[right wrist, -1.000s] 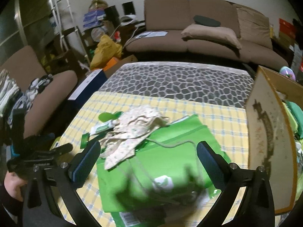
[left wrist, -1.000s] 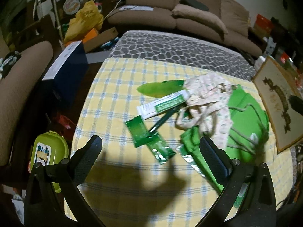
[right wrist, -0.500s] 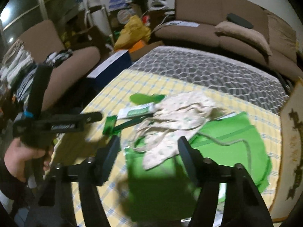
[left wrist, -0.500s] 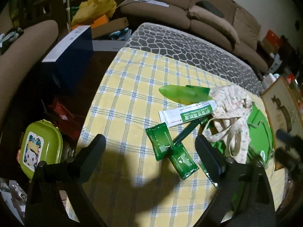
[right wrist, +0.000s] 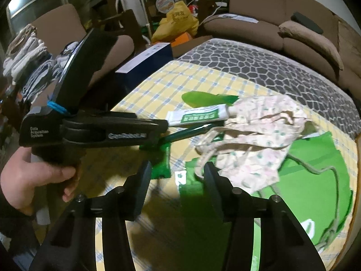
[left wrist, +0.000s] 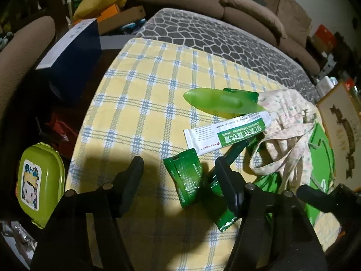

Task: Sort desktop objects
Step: 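Grasp a green sachet with the left gripper while the right gripper grasps another green sachet, then carry both green sachets up and over the cardboard box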

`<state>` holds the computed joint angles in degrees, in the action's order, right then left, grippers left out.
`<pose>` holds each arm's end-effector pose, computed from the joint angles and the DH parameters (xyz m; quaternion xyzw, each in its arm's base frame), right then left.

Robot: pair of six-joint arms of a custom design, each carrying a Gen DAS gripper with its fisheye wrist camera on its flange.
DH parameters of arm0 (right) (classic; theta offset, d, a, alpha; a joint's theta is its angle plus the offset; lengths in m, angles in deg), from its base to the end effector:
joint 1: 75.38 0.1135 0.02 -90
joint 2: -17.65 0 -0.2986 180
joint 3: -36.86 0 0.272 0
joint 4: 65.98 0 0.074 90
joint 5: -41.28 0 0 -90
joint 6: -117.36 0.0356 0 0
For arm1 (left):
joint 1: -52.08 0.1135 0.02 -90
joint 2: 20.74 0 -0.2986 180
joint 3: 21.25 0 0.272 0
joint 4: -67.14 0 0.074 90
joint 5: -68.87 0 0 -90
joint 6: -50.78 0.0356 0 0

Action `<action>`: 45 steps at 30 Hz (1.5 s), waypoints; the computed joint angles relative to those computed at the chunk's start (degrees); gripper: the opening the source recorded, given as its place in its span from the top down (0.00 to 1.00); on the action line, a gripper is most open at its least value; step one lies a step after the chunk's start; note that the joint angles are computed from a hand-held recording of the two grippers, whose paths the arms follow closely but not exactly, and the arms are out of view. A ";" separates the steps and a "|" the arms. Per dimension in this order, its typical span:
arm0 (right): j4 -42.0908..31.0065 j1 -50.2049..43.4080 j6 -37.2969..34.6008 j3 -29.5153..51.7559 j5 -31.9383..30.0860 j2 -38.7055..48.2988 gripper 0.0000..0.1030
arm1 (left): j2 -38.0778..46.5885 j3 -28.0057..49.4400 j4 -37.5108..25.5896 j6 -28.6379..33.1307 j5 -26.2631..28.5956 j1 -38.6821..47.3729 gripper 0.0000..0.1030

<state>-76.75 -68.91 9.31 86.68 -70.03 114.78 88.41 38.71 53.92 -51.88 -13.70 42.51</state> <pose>0.2948 0.0465 0.1189 -0.2503 0.9125 0.1496 0.2868 0.3408 -0.0621 0.0928 -0.0107 0.9692 -0.1076 0.2214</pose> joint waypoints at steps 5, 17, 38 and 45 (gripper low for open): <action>1.86 1.65 1.04 0.29 -0.80 2.73 0.51 | 1.90 1.07 0.13 0.30 -1.48 -1.15 0.40; 6.39 5.55 2.83 0.63 -0.53 8.01 0.56 | 0.96 -0.06 0.08 0.98 -1.74 0.18 0.74; 6.73 3.05 3.46 0.14 -2.08 5.27 0.74 | -4.12 -3.09 0.71 -0.92 5.64 3.71 0.74; 3.34 -1.03 2.91 0.88 -4.03 0.78 0.74 | -7.13 -4.87 0.76 -0.94 5.72 2.48 0.74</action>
<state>-73.41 -69.94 12.22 87.56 -74.05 115.56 81.27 33.83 54.67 -52.81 -7.98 45.00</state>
